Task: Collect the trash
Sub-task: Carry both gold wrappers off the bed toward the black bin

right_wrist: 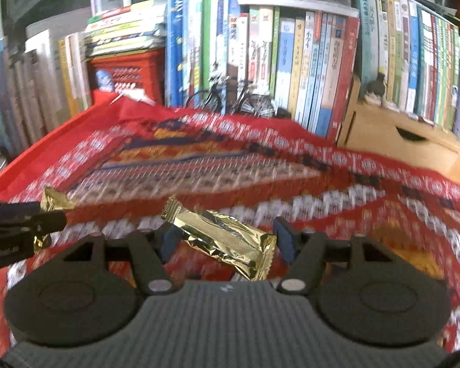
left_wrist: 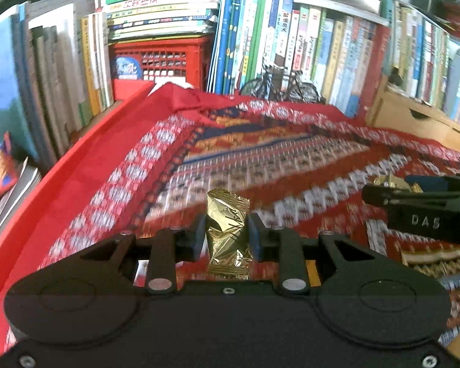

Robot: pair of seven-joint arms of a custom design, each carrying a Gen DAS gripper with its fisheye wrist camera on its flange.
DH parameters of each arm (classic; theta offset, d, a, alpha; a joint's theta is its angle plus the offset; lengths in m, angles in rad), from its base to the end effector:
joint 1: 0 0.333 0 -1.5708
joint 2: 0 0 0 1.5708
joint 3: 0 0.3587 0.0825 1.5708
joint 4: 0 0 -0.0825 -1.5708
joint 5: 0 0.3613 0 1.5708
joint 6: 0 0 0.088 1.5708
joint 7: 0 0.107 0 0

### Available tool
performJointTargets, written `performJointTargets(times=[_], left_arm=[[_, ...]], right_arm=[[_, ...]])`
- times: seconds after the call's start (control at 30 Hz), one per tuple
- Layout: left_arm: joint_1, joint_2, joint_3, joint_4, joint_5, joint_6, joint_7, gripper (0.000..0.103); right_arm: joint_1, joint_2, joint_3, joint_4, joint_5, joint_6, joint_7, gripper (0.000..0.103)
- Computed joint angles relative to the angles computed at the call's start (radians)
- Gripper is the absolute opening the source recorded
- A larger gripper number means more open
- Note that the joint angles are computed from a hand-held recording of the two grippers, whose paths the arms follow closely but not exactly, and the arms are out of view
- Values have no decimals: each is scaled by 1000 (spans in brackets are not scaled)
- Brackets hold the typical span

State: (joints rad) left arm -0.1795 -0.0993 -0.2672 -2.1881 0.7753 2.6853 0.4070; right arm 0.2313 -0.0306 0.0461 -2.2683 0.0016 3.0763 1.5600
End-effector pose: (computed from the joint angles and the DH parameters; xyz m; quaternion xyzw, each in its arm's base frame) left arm 0.4667 -0.2536 0.5414 -0.6875 0.6190 -0.2720 0.2648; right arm 0.5240 0.1493 0.5293 -0.7317 0.5468 -0.2473 0.3234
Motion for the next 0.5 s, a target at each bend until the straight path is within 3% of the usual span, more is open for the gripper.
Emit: performJointTargets(times=[0.5], left_arm=[[18,-358,-84,-277,-202,-10,114,28]], right_arm=[[74,-363,51,-324,13,-79,38,68]])
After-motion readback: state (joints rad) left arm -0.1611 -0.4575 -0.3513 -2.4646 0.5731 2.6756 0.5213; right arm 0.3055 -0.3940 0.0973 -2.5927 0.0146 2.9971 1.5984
